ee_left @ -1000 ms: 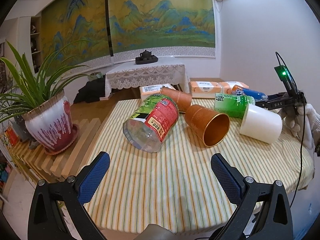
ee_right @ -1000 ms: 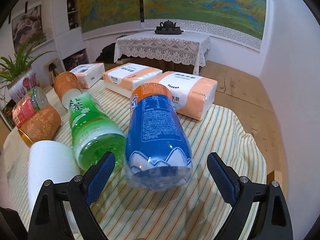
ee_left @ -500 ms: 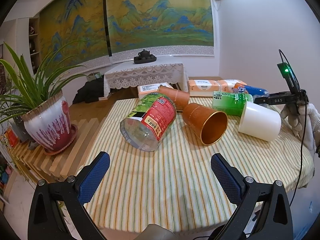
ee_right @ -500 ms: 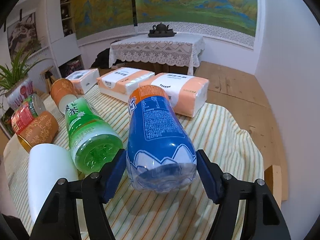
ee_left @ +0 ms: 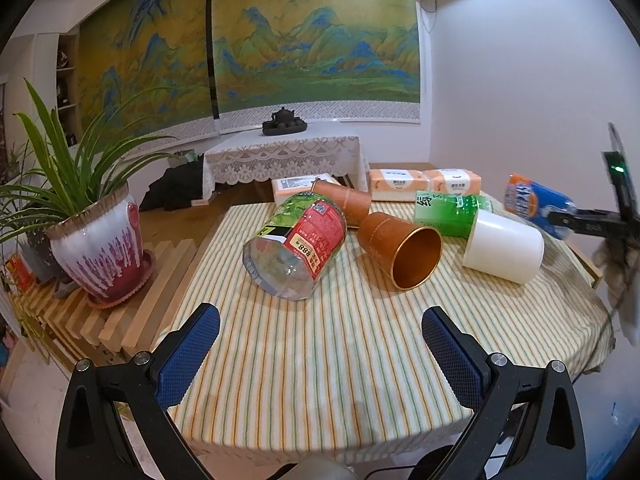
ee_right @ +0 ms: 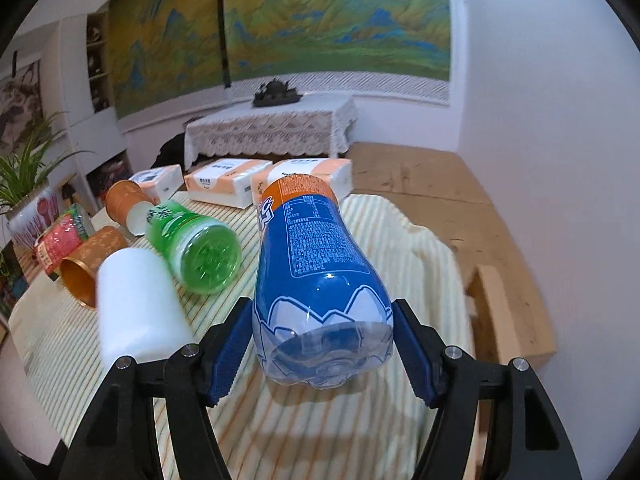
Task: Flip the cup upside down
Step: 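Close the right gripper around the blue-labelled bottle's body and lift it, then carry the bottle with the right gripper toward the left gripper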
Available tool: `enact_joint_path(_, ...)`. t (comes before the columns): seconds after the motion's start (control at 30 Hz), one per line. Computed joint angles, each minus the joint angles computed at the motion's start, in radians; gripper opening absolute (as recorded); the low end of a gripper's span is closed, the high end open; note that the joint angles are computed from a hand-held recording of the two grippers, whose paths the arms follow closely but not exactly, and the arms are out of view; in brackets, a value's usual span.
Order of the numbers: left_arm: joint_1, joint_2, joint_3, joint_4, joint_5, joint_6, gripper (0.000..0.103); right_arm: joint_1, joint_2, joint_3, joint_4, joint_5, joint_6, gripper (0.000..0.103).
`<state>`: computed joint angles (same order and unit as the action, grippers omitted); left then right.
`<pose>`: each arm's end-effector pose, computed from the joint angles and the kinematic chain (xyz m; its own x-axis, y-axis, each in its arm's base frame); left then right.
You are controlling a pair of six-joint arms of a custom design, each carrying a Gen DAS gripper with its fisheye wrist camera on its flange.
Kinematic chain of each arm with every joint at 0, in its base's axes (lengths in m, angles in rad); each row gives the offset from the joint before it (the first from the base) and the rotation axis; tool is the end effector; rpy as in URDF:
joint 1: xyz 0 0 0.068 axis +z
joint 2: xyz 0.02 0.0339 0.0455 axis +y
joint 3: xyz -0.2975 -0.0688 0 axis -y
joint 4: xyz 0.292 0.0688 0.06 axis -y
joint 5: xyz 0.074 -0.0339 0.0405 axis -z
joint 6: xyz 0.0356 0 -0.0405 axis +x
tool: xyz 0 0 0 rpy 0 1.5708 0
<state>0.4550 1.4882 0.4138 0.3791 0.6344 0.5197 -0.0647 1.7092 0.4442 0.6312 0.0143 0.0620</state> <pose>0.2483 0.0980 0.1160 -0.4722 0.2143 -0.8550 0.3334 0.9414 0.0518 0.2938 -0.0195 0.0829 -0.5851 0.1000 -0.8048 0.1126 0.9928 0.0415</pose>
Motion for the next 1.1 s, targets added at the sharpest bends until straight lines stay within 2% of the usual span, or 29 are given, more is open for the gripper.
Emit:
enact_joint_path(0.1,0.018,-0.005,0.002,-0.017,0.019,0.003,0.102,0.053,-0.136,-0.13,0.033,0.063,0.04,0.065)
enact_joint_path(0.2,0.041,-0.011,-0.001,-0.02,0.04,0.008,0.102,0.148,-0.307,-0.233,0.003,0.131,0.094,0.065)
enact_joint_path(0.33,0.068,-0.024,-0.014,-0.016,0.068,0.024,0.102,0.391,-0.536,-0.317,-0.11,0.319,0.195,0.065)
enact_joint_path(0.4,0.078,-0.033,-0.024,-0.009,0.074,0.035,0.102,0.504,-0.565,-0.319,-0.14,0.388,0.249,0.065)
enact_joint_path(0.47,0.091,-0.039,-0.031,-0.006,0.086,0.04,0.102,0.618,-0.53,-0.304,-0.131,0.471,0.298,0.065)
enact_joint_path(0.63,0.128,-0.046,-0.031,-0.022,0.118,0.056,0.102,0.814,-0.245,-0.189,-0.033,0.624,0.383,0.065)
enact_joint_path(0.8,0.169,-0.036,-0.007,-0.079,0.148,0.076,0.102,0.861,-0.003,-0.059,0.015,0.654,0.509,0.065)
enact_joint_path(0.9,0.188,-0.028,0.004,-0.099,0.159,0.09,0.102,0.894,0.089,0.012,-0.018,0.715,0.559,0.065)
enact_joint_path(1.1,0.19,-0.028,0.006,-0.111,0.167,0.101,0.102,0.92,0.182,0.108,-0.112,0.731,0.67,0.066)
